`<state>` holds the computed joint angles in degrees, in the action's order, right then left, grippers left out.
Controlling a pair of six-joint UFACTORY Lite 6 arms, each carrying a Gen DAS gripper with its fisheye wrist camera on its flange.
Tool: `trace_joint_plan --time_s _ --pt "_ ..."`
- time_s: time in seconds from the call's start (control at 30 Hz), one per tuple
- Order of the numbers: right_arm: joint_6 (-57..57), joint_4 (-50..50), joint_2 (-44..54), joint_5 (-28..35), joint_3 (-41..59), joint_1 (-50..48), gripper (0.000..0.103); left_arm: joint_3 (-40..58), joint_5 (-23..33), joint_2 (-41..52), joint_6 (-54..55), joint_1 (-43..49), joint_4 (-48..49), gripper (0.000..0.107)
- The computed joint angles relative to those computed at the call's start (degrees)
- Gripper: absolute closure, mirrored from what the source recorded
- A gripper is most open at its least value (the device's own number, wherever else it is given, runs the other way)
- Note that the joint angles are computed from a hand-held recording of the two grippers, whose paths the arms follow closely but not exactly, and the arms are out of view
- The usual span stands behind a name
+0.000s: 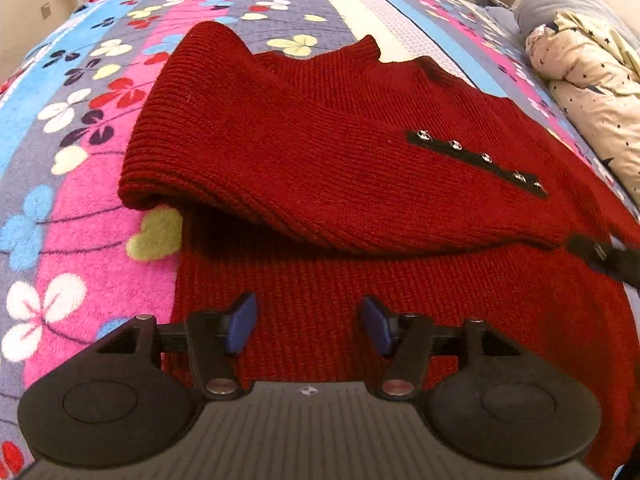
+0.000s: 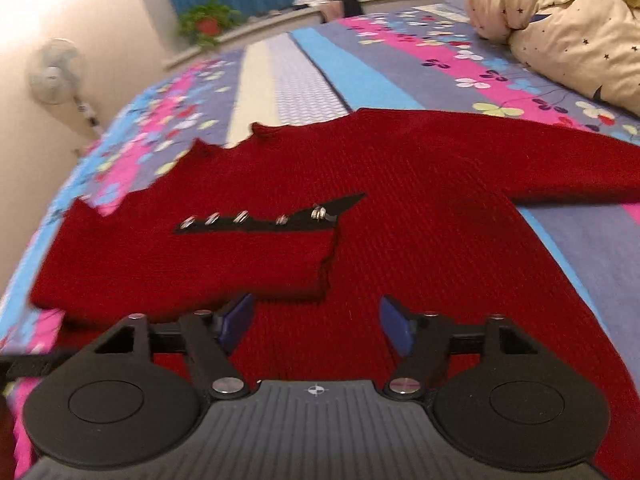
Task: Fold small clothes
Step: 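Grasp the sweater hem with the left gripper and fold it toward the collar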
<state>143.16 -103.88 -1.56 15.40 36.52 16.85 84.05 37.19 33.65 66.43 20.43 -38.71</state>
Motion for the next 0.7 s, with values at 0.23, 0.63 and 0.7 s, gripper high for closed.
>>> trace_joint_plan --time_s 0.23,0.63,0.7 --pt "-3.4 5.1 16.5 3.3 13.7 1.0 0.044 0.1 -0.1 0.4 0.7 -0.9 -0.1 0.038" --pt "-4.5 -11.1 17.9 12.9 23.4 -0.1 0.102 -0.9 -0.9 0.1 1.8 -1.6 -0.6 0.034" --pt "-5.9 -12.2 17.0 15.9 25.6 -1.1 0.102 -0.9 -1.0 0.1 1.8 -1.6 -0.6 0.033"
